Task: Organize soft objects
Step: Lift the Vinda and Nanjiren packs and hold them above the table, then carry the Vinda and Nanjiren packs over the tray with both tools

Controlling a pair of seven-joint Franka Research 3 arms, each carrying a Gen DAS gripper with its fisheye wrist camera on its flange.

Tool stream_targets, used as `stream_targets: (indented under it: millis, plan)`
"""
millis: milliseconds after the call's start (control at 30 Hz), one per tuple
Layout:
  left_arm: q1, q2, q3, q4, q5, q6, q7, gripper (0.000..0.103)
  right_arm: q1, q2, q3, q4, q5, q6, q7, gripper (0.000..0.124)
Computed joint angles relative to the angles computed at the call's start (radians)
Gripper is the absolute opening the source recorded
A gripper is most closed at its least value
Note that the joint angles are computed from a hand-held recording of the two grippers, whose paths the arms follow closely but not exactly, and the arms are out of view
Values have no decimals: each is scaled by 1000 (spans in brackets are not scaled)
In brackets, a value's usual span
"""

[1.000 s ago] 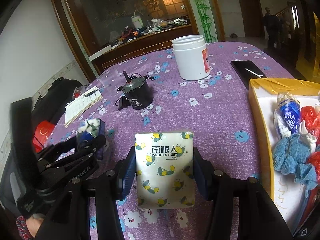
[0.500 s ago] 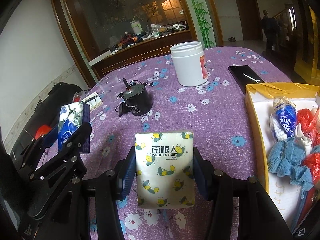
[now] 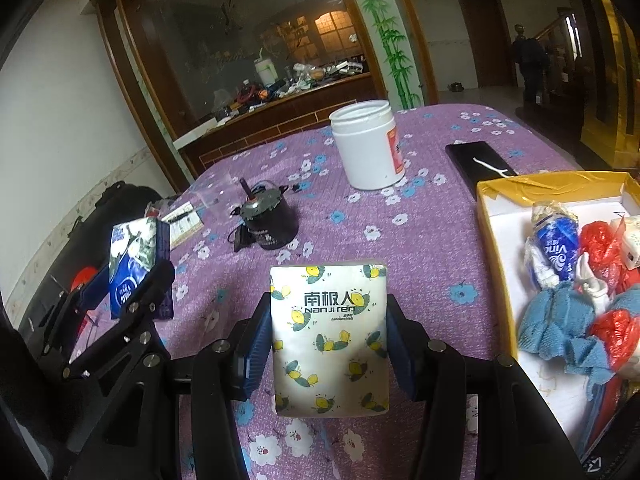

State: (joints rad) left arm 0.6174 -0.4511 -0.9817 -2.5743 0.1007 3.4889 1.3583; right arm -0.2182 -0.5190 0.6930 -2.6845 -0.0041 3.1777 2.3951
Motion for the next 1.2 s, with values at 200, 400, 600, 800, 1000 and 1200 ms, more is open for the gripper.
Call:
stream_targets:
  millis: [200,400,600,800,1000,1200]
  plan:
    - [0,-18,-13,-16,-20,51,21,54,-42,-44,35,-10,5,5,28,53]
    - [-17,-14,-12,-22,-56,68,55,54,-54,-79,43,-23,17,8,46,53]
    - [-47,-13,2,-38,-92,89,92,54,-40,-129,25,-43,36,1,64,53]
    - [-77,-8,13,-50,-132,107,136,54,3,-159,-13,-67,47,-10,72,53]
    - [-96,-16,12,-58,-168,116,169,54,35,-198,-33,-92,55,-24,85,53]
    - [-97,-33,-1,-62,-188,120,186,54,68,-241,-62,-116,55,-39,93,53]
